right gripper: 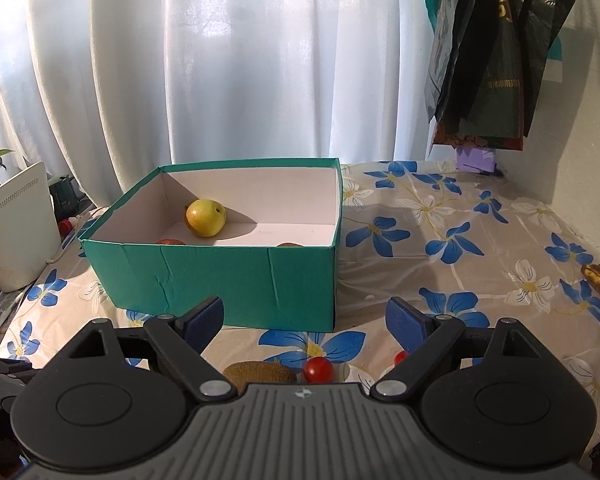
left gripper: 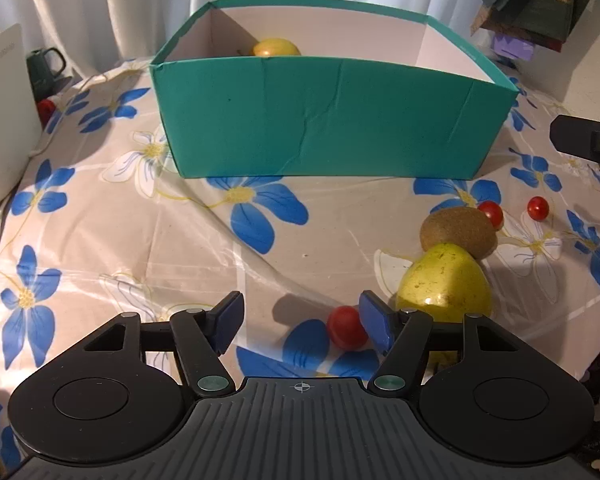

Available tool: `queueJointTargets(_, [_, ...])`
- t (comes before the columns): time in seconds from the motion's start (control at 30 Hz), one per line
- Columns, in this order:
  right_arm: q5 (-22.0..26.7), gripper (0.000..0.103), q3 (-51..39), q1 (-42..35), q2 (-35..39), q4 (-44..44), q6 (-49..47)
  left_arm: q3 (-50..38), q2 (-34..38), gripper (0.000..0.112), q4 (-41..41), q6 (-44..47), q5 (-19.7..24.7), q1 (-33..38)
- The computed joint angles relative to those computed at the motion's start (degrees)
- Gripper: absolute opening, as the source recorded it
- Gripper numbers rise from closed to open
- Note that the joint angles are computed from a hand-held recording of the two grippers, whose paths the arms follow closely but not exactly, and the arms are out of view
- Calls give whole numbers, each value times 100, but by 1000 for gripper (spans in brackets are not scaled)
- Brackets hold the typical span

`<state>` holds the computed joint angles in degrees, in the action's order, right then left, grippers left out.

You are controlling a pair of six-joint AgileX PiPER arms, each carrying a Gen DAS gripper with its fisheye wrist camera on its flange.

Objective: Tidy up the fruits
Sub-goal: 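Move the left tool to a red cherry tomato while the right tool approaches another kiwi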

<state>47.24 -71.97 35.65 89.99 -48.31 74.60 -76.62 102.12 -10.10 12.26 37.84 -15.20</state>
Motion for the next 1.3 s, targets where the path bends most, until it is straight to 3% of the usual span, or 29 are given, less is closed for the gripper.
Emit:
queueJointTargets(0.13, [-41,89,86,-40,-49,58,-22,-27,36,62,-161,131,109,-29])
queueJointTargets(0.53, [-93,89,296,-109,-153,112,23,-276,315,28,-496,303,612,-26])
queueJointTargets(0.93, [5,89,315,-53,-135,61,39,-279,339,27,-430,358,496,-78])
queueJointTargets(1.17, [123,88,377,-33,-69,45,54,-149,-28,27,-388,274,293,-13])
queueJointTargets(1.3, [-1,80,408,-169,74,201,-49,-186,-217,27,-396,250,264,33])
